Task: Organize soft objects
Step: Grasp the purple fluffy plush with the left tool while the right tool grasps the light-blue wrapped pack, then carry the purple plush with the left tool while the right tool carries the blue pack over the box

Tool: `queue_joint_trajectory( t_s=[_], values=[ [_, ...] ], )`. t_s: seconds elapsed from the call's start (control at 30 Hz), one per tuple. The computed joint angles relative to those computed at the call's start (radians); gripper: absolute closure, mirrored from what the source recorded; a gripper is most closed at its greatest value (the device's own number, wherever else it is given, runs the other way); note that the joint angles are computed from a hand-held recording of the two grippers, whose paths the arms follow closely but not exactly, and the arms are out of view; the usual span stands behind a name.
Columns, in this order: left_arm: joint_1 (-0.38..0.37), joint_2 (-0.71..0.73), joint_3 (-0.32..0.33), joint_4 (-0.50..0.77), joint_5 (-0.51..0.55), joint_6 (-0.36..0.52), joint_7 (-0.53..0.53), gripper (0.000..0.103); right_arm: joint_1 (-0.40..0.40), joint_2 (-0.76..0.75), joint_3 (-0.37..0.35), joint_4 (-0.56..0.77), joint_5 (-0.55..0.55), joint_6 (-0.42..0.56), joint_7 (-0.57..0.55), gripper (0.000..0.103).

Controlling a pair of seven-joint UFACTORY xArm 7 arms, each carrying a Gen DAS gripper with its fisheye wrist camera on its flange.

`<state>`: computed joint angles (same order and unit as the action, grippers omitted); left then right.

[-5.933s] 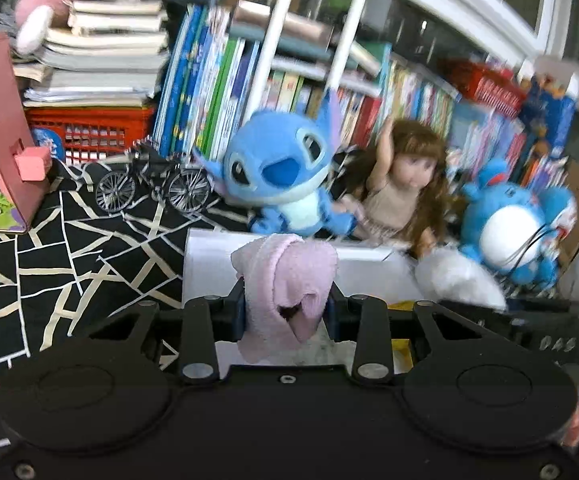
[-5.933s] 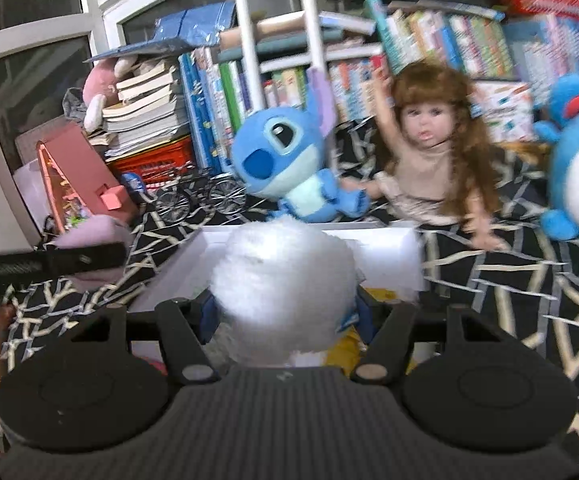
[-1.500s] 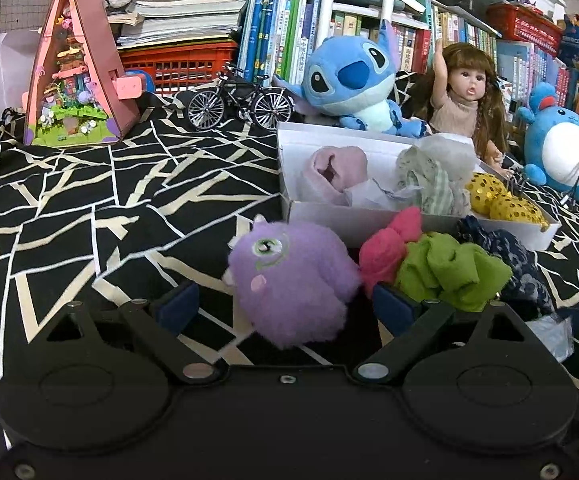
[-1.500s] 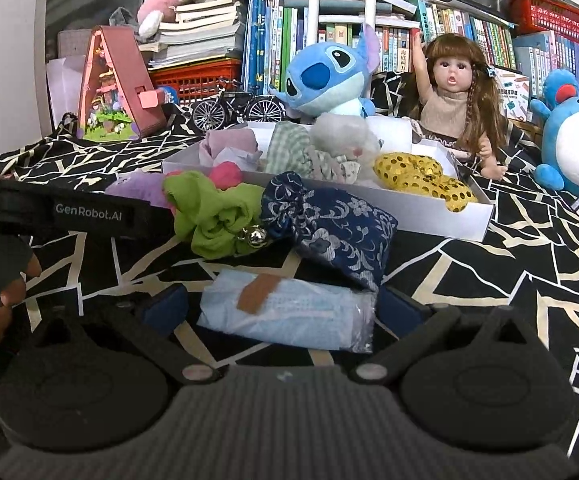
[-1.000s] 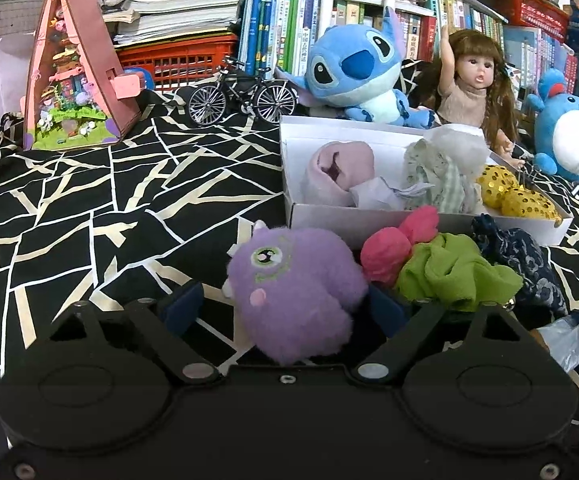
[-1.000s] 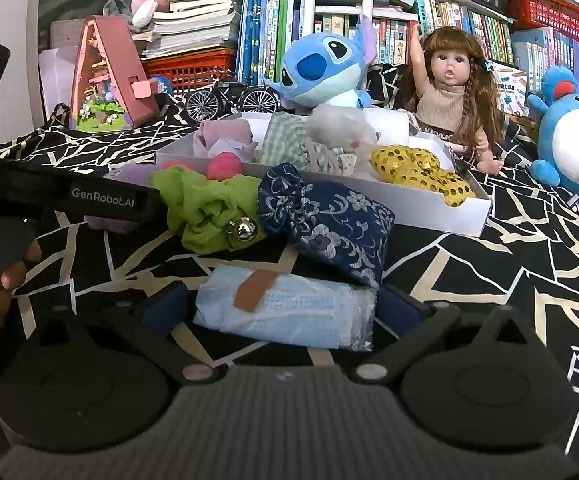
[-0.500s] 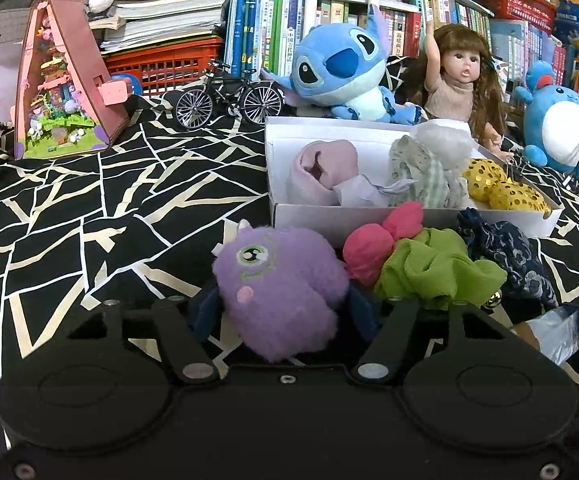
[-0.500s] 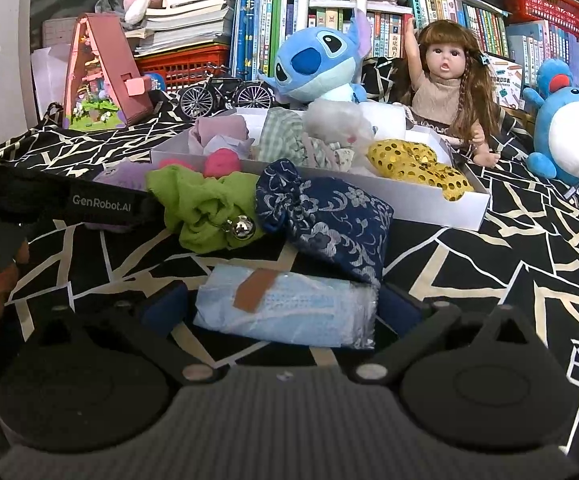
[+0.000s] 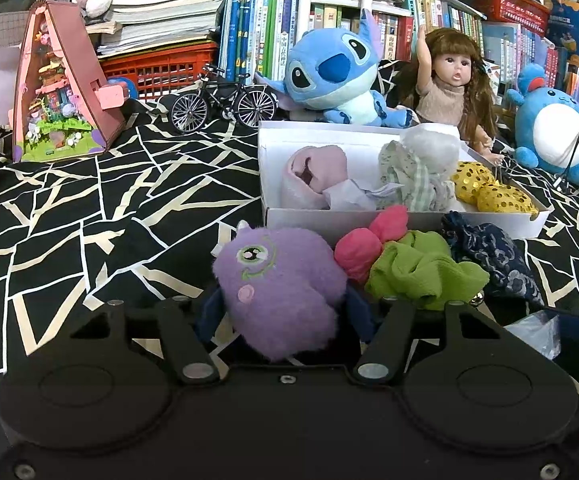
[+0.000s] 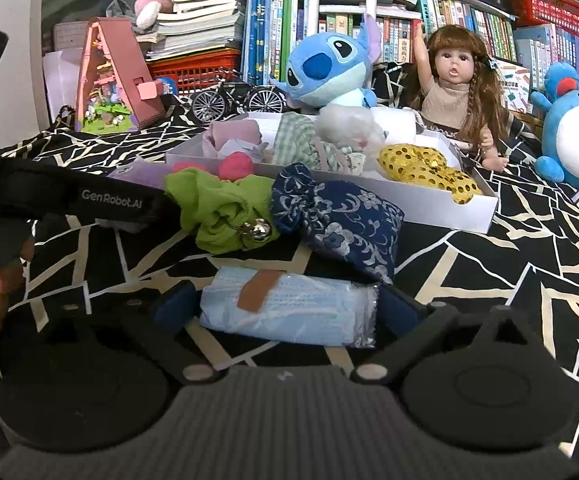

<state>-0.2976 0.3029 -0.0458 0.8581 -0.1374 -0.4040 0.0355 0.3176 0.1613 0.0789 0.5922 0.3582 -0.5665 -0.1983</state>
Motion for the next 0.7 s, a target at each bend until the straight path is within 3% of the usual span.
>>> queue_joint_trajectory(
  t_s=[0.4, 0.7],
  values=[
    [0.011, -0.04, -0.01, -0.036, 0.004, -0.014, -0.002, 0.043, -0.039, -0.023, 0.011, -0.031, -0.102, -0.019, 0.084, 0.019],
    [0.005, -0.067, -0.007, -0.048, -0.02, -0.03, 0.012, 0.044, -0.063, -0.045, 0.014, -0.046, -0.167, -0.036, 0.138, 0.02]
  ],
)
